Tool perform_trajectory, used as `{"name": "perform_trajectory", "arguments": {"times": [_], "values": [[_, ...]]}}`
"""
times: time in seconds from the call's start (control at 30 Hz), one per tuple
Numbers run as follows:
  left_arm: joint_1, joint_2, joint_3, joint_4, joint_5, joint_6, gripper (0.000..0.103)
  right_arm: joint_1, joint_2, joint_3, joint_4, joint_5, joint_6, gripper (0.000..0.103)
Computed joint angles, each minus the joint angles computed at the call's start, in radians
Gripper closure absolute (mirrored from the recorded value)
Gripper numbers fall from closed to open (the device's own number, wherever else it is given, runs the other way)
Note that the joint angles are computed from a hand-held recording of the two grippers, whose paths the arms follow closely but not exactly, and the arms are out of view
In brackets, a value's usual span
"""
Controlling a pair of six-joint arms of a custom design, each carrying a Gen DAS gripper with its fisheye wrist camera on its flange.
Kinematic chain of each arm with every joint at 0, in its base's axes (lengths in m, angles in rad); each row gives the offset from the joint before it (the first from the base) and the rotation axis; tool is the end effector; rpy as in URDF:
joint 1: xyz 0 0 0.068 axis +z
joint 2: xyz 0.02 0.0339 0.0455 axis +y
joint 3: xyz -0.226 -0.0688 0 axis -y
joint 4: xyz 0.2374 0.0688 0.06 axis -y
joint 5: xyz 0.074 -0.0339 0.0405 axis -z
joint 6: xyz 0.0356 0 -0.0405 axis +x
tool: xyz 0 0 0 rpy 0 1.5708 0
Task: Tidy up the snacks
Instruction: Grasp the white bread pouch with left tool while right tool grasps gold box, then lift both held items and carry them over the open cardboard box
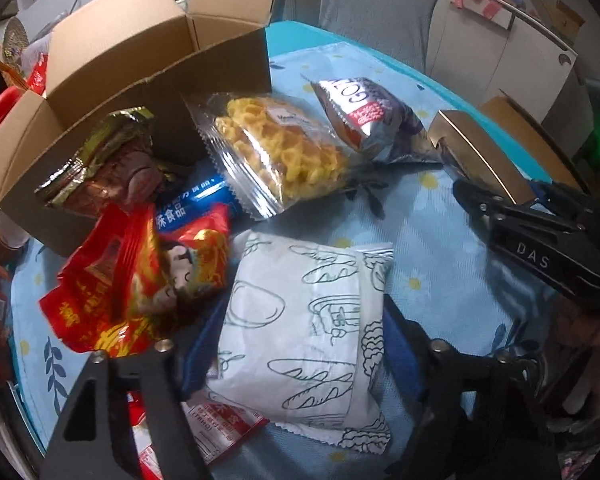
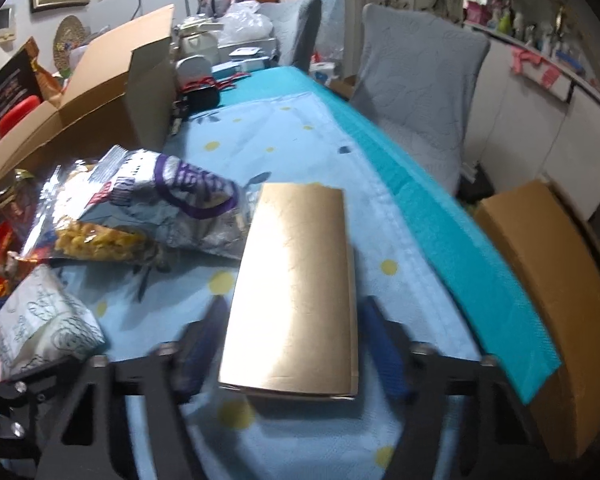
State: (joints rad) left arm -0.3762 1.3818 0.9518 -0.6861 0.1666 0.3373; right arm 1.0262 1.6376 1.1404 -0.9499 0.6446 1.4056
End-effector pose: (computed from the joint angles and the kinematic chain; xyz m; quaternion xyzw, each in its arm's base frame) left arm 0.2455 -0.1033 0.1930 0.3566 0.9032 -0.0854 0.2230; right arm 0.1659 0.2327 0.1768 0.1977 0.9260 -0.0549 0.3168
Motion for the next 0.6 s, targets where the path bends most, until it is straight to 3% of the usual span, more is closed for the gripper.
{"name": "perform_trajectory", "arguments": {"times": [0.6], "values": [[-0.065, -0.122, -0.087, -0.020, 0.008, -0.081, 0.039, 0.209, -0.072, -0.034, -0.033, -0.011, 0.086, 0.057]]}}
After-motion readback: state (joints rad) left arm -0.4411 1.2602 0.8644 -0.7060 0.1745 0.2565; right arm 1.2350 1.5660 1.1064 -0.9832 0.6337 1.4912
